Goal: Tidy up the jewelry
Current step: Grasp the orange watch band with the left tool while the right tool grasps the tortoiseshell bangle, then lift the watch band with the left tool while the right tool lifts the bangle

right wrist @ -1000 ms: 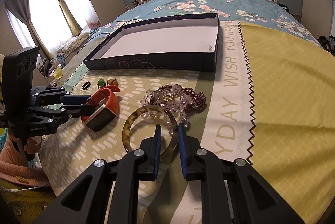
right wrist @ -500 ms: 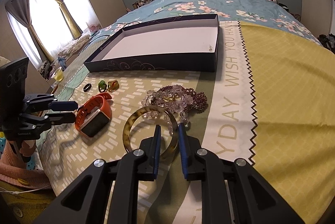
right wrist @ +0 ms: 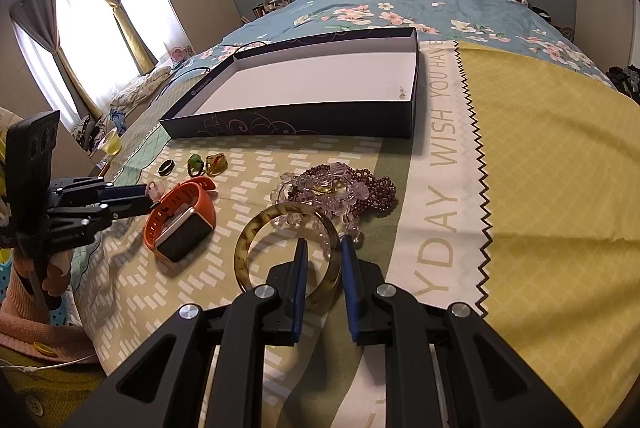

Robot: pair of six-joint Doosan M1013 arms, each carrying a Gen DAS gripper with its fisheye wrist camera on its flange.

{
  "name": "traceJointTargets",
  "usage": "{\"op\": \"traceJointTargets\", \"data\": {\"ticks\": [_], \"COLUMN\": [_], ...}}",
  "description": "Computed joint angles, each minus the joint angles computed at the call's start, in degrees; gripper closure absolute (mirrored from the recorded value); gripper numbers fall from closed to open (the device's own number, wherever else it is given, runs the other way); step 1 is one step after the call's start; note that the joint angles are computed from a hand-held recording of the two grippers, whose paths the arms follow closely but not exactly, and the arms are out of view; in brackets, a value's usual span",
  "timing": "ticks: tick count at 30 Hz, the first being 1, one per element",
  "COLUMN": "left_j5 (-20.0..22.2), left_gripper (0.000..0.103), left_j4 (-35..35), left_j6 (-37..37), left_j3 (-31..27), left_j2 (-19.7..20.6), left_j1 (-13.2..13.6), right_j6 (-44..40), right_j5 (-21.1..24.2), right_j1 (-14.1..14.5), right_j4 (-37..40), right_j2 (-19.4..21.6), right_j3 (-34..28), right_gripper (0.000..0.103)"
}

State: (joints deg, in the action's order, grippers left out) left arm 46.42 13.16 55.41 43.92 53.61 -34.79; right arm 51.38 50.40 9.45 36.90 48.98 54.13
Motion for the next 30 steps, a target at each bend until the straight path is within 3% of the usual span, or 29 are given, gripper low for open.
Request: {"op": "traceJointTargets", "data": {"ticks": [2, 5, 9, 14, 23, 28, 30], "left_j5": [-3.8, -5.4, -5.2, -3.5, -4.3, -2.5, -1.9], "left_gripper": [0.077, 0.077, 0.077, 0.075, 0.068, 0.066, 0.071], "left_j4": [-4.9, -8.5, -13.4, -17.2, -20.9, -22.0, -21.9], "left_j6": [3.1, 6.8, 11.0, 10.7, 10.3, 9.9, 9.9], "left_j3": [2.2, 3.2, 2.3, -0.9, -2.9, -5.0, -5.9], "left_j2": [-1.3, -1.9, -1.2, 1.1, 2.0, 3.3, 3.8], "left_j1": [0.4, 0.1, -0.2, 0.3, 1.5, 1.8, 2.0], "right_j6": [-0.1, 0.0, 0.3, -0.6, -0.8, -0.9, -1.0], "right_j5": [-0.1, -0.4, -0.4, -0.4, -0.7, -0.6, -0.6], "right_j1": [0.0, 0.1, 0.1, 0.1, 0.0, -0.1, -0.1], "right_j4": [-0.1, -1.0, -1.1, 0.0, 1.0, 1.5, 1.6], "right_j2": [0.0, 0.0, 0.0, -0.2, -0.1, -0.1, -0.1], "right_j3": [0.1, -0.1, -0.2, 0.2, 0.1, 0.2, 0.3], "right_gripper": [0.087, 0.091, 0.095, 0.097, 0.097, 0.097, 0.097]}}
